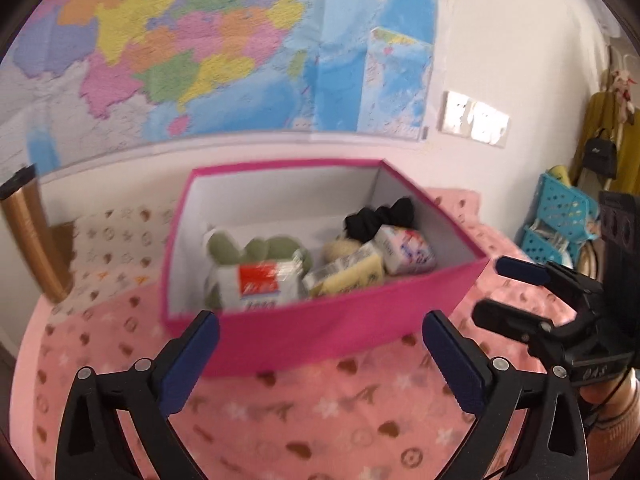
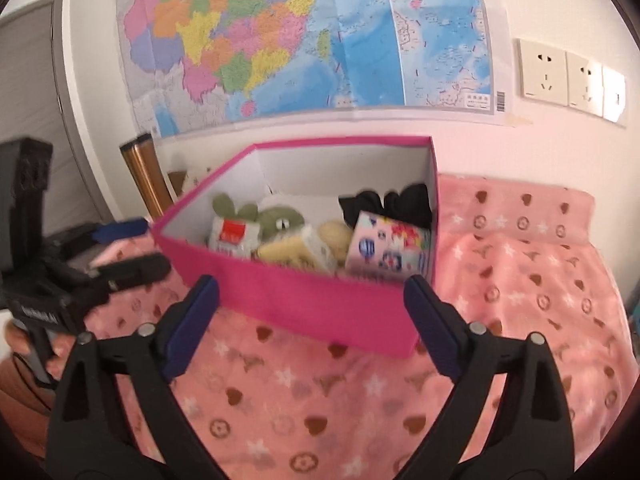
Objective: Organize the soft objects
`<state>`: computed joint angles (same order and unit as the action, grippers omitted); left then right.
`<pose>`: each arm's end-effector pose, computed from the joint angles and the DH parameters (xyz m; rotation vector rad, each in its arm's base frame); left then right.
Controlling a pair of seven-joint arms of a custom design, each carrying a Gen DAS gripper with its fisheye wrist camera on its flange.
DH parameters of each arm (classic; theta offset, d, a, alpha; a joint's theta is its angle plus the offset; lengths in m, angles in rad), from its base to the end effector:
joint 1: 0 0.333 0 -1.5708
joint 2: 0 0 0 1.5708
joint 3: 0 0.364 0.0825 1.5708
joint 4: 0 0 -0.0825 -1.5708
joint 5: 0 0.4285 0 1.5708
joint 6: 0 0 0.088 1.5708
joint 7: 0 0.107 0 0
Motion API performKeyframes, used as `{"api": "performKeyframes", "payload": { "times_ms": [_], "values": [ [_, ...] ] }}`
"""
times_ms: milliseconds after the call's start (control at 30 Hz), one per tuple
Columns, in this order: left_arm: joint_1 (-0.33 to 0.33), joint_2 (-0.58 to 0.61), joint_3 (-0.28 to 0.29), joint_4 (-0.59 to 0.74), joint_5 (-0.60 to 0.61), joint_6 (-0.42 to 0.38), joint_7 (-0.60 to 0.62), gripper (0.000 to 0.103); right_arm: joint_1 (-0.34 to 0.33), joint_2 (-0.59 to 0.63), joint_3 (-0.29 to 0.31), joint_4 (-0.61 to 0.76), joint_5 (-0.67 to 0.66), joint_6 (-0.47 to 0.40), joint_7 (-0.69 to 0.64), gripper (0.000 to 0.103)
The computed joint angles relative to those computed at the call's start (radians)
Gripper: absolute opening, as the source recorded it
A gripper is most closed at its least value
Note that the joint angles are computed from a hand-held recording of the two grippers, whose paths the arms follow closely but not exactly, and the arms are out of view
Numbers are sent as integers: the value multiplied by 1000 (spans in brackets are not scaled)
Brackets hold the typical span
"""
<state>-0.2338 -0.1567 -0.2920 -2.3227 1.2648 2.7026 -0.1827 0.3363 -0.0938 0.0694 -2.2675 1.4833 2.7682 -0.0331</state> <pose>0.4519 -0.3045 0.4616 -1.8040 1.5317 -0.8651 0.5297 0.1817 0.4566 -1.9886 0.8955 -0.3376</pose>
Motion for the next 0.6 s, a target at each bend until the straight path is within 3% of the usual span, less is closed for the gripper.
{"api": "performKeyframes", "payload": {
  "times_ms": [167, 600],
  "values": [
    [-23, -16, -20, -33, -82, -103, -4, 103, 17, -10, 14, -48, 34, 76, -5, 98],
    [-73, -12, -47, -42, -150, -255, -16, 103, 50, -44, 24, -109, 38, 103, 5, 98]
  ]
}}
